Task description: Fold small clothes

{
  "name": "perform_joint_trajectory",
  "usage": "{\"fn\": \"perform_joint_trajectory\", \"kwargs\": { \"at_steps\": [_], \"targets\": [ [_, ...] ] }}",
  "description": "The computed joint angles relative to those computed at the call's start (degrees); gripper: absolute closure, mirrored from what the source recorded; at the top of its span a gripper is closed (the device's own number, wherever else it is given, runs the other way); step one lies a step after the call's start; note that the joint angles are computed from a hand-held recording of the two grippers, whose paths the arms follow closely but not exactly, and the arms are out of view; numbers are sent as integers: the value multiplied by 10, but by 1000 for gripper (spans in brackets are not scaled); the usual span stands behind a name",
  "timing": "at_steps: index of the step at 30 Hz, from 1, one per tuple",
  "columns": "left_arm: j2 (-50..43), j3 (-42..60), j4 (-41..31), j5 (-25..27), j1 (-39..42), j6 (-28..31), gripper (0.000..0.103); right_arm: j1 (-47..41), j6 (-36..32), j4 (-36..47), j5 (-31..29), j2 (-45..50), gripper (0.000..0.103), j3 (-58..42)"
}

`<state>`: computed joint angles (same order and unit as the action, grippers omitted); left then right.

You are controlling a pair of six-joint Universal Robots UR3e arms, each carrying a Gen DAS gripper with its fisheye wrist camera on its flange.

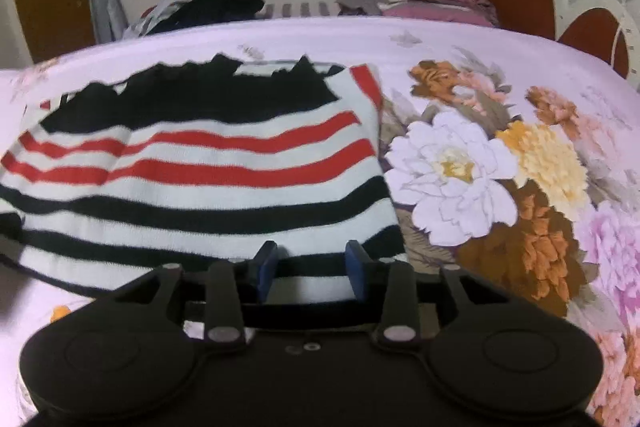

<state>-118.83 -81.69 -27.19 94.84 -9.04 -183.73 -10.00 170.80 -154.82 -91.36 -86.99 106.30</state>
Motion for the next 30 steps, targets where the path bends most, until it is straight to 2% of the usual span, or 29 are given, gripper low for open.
{"fn": "perform_joint_trajectory", "kwargs": {
  "at_steps": [3, 10, 18, 21, 23, 25, 28, 30],
  "targets": [
    [5, 0, -7, 5, -1, 1, 17, 3, -9, 29, -8, 6, 66, -14],
    [44, -25, 14, -10, 2, -1, 17, 4, 21, 52, 42, -36, 65, -30],
    [-19, 63, -17, 3, -12, -16, 17, 90, 30, 33, 55, 76, 63, -141],
    [-45, 90, -54, 17, -13, -17, 17, 114, 11, 24, 44, 124, 62, -177],
    [-42, 71, -41, 7, -7, -18, 17, 122, -11, 28, 20, 147, 62, -187],
    [-37, 61, -34, 9, -8, -16, 17, 120, -27, 37, 11, 152, 62, -177],
    [-26, 62, -53, 2, -4, -24, 17, 97, -47, 23, 37, 129, 61, -137],
    [-11, 52, -63, -10, 3, -40, 17, 88, -36, 35, 57, 117, 59, -139]
  ]
}}
